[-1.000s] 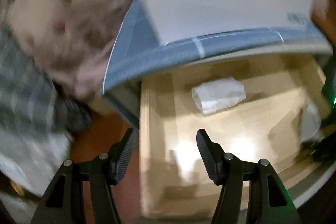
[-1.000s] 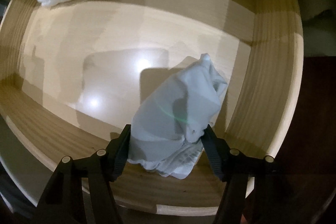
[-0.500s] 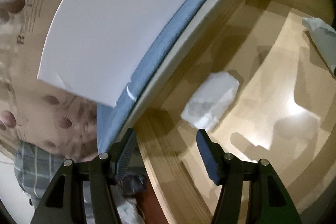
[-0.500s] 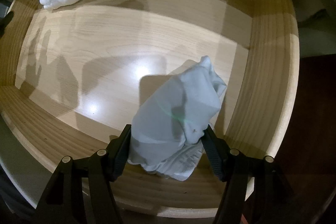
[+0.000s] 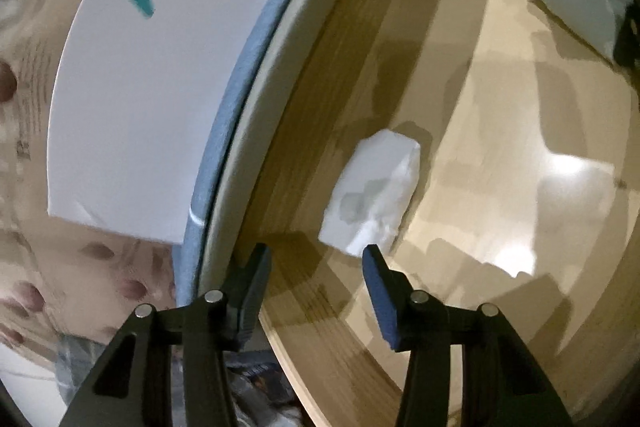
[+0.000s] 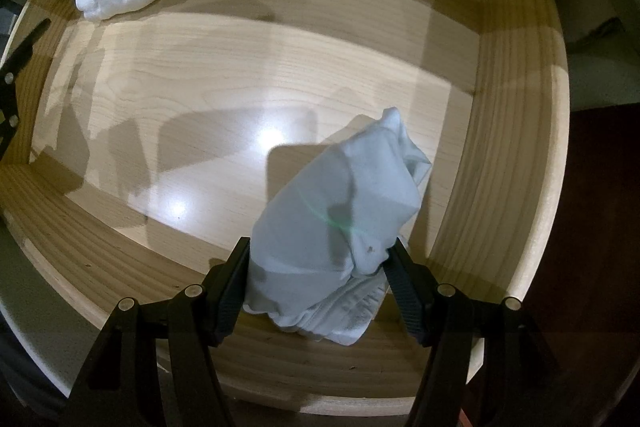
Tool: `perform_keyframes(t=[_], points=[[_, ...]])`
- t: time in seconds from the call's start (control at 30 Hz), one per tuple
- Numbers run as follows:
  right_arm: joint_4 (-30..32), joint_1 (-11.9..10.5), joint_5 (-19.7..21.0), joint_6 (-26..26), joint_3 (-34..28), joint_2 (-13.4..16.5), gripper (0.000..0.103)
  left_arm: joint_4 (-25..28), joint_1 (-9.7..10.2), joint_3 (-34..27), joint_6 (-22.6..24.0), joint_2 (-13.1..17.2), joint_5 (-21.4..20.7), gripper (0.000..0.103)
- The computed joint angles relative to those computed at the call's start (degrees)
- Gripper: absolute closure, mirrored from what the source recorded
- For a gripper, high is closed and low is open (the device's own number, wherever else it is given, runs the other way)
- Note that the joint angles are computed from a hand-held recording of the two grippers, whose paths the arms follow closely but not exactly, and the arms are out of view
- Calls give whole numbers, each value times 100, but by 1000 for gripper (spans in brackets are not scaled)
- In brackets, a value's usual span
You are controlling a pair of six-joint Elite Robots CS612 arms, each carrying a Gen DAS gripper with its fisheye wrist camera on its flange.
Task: Take underwear out of drawer
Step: 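Reach the left gripper to the rolled white sock and close on it while the right holds the cloth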
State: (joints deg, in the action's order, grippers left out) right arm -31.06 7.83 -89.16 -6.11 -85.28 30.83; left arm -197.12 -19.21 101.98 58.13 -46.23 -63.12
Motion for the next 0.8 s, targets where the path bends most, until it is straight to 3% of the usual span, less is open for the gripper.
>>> perform_keyframes(t=[0.17, 0.37, 0.53, 0.63, 0.73, 0.8], points=[[-16, -4, 9, -1, 2, 9, 41, -19, 14, -116, 462, 148, -16, 53], [-51, -11, 50, 21, -2, 14, 41, 143, 23, -276, 538, 260, -2, 53], [-152, -11, 89, 29, -106, 185, 41, 412, 38, -387, 567, 324, -7, 53], [-168, -22, 115, 30, -103, 177, 41, 253, 42, -316, 680, 339, -71, 53], [-185, -29, 131, 32, -96, 175, 41, 918, 49, -342, 450, 274, -100, 68], [-187, -36, 146, 35, -95, 167, 40, 752, 33, -345, 525, 341, 1, 70]])
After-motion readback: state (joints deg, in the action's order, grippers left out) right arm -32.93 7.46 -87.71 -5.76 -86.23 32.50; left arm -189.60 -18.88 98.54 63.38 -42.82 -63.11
